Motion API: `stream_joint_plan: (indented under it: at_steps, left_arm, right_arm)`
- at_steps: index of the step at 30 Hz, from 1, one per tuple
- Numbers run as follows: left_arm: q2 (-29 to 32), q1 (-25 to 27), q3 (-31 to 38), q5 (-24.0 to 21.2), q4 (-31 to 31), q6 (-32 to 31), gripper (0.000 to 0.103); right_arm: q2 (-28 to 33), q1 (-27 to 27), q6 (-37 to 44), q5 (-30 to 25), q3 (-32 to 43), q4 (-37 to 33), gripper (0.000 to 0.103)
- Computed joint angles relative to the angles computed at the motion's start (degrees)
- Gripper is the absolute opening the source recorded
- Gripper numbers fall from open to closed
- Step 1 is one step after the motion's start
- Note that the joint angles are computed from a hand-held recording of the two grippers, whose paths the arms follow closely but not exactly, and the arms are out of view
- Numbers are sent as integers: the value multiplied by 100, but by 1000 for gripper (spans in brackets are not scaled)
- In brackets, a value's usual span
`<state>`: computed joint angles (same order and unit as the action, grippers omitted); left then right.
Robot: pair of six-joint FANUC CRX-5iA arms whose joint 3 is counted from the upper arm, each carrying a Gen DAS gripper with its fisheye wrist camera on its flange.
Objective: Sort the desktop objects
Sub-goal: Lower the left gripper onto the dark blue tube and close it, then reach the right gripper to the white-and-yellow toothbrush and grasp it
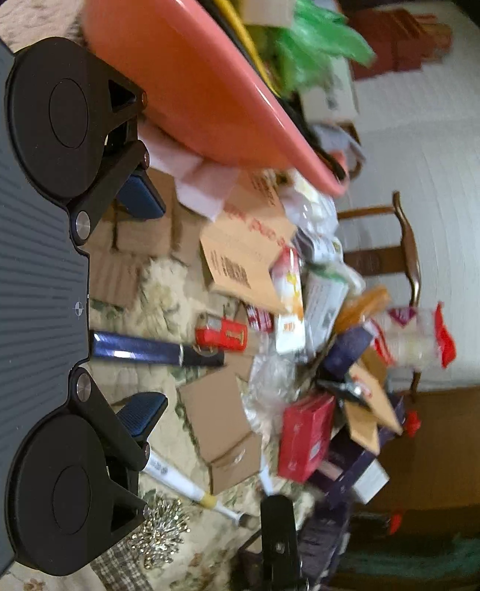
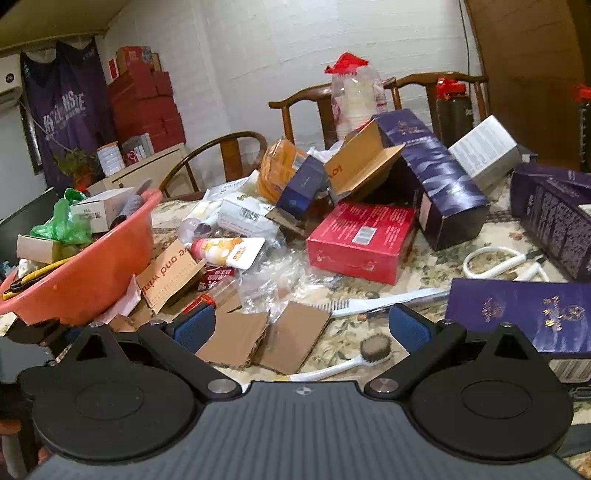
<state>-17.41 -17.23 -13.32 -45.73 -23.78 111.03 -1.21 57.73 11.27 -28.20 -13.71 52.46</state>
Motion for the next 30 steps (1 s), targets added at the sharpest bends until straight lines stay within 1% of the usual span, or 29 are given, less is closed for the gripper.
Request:
stream_joint_plan:
  at_steps: [3,4,5,6,7,8,9,10,11,13,14,16,18,20,22,24,27,30]
  left_arm:
    - [96,13,26,100,140,-207,98]
    - [72,92,-43,223,316,-370,88]
    - [6,299,-216,456,792,-758,74]
    - [-46,479,-383,642,1275,-1065,68]
    - [-74,561,-451,708,1459,-1197,60]
    - [-81,533,-430,697,1343,-1150,48]
    - [-131,574,-501,767,1435,-1253,41]
    - [-195,655,-591,818,1621,-1385,23]
    - [-233,662,-600,789,1584,-1346,14]
    - [-342,732,-699,807,1667,-1440,9]
    - [-400,787,-773,840,1762,-1524,9]
    - [-497,868,-879,870,1894,-1603,9]
    - [-543,869,-901,859,1852,-1631,9]
    - [-559,803,-882,837,1697,-1591,9]
    - [-580,821,-921,877,1737,-1668,10]
    - [-623,918,-1010,940,1950,-1851,11]
    - [-648,981,-1077,996,2098,-2048,13]
    - [-640,942,-1051,983,2008,-2017,13]
  right_arm:
    - [83,76,249,-159,105,-155,100]
    - [115,120,395,-262,162,-241,100]
    - [139,160,509,-343,196,-279,100]
    - [159,204,596,-431,217,-282,100]
    - [175,252,656,-525,231,-257,100]
    - [174,289,710,-574,227,-236,100]
    - [162,310,759,-593,220,-238,100]
    - [138,336,767,-623,201,-227,100]
    - [116,364,749,-686,184,-217,100]
    - [100,444,767,-948,215,-306,100]
    - [89,473,746,-1038,220,-351,100]
    - [76,503,992,-1141,300,-729,100]
    - [112,518,1201,-1240,401,-1030,100]
    - [214,540,1269,-1421,502,-1060,100]
    - [350,561,1371,-1580,643,-1014,102]
    - [468,524,1664,-1560,845,-1251,102]
    - [697,455,1985,-1553,1156,-1468,102]
    - [956,363,2175,-1523,1492,-1615,102]
